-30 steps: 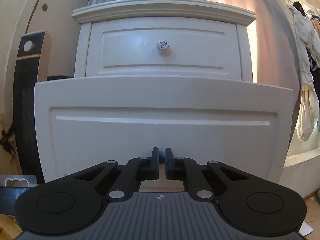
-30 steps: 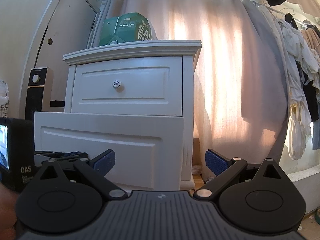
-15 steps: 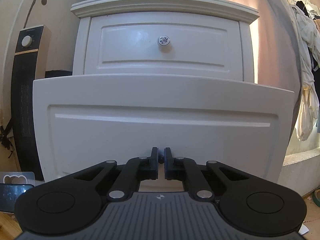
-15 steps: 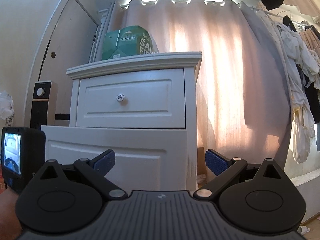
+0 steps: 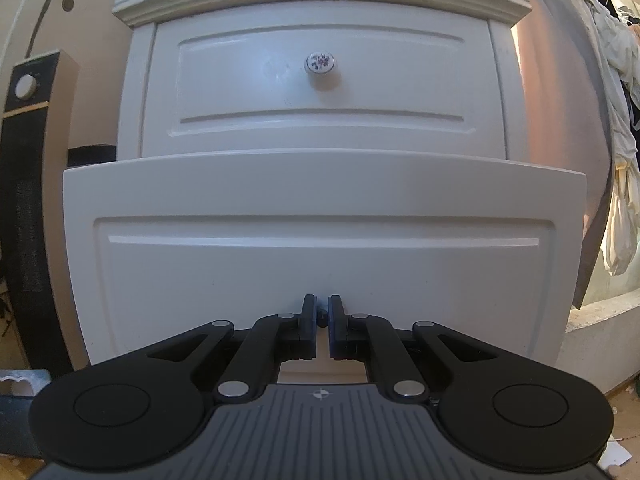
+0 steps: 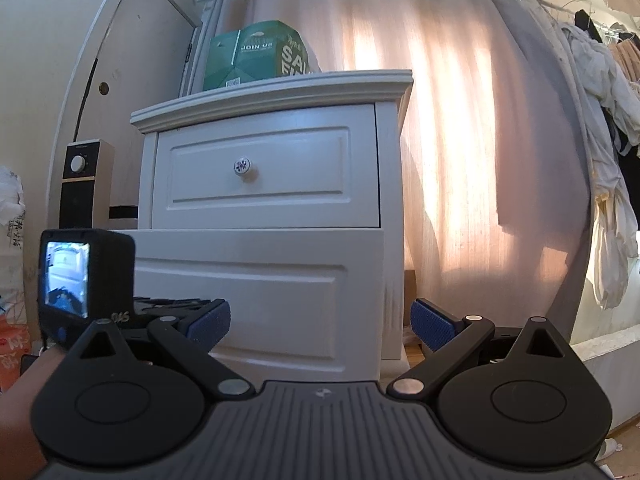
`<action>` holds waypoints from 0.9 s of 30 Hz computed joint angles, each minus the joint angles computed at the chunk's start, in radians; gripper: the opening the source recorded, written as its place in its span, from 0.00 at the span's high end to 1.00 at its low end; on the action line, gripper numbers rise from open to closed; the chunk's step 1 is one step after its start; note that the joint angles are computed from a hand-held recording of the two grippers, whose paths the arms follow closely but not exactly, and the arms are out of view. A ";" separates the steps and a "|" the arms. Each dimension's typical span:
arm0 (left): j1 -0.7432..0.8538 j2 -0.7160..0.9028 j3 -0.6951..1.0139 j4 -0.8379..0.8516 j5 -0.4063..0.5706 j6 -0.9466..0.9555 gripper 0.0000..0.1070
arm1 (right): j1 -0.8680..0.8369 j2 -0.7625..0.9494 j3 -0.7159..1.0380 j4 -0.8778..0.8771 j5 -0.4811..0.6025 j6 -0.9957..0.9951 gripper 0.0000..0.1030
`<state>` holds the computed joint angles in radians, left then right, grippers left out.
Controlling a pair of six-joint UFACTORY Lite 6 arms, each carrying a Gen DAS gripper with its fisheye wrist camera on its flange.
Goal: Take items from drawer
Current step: 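Push the lower drawer shut with the closed left gripper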
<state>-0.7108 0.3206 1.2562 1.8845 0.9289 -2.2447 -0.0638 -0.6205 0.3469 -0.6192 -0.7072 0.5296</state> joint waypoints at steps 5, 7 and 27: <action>0.053 0.088 0.116 0.014 -0.044 0.030 0.96 | 0.000 0.088 0.034 0.041 -0.031 -0.048 0.00; 0.070 0.128 0.168 0.016 -0.056 0.042 0.96 | 0.001 0.124 0.050 0.054 -0.041 -0.065 0.00; 0.165 0.379 0.544 -0.052 -0.154 0.188 0.97 | 0.038 0.334 0.155 0.155 -0.080 -0.166 0.00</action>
<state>-0.5459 0.6995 1.8002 1.8321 0.7754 -2.0570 -0.0260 -0.2870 0.5020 -0.4646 -0.7871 0.3631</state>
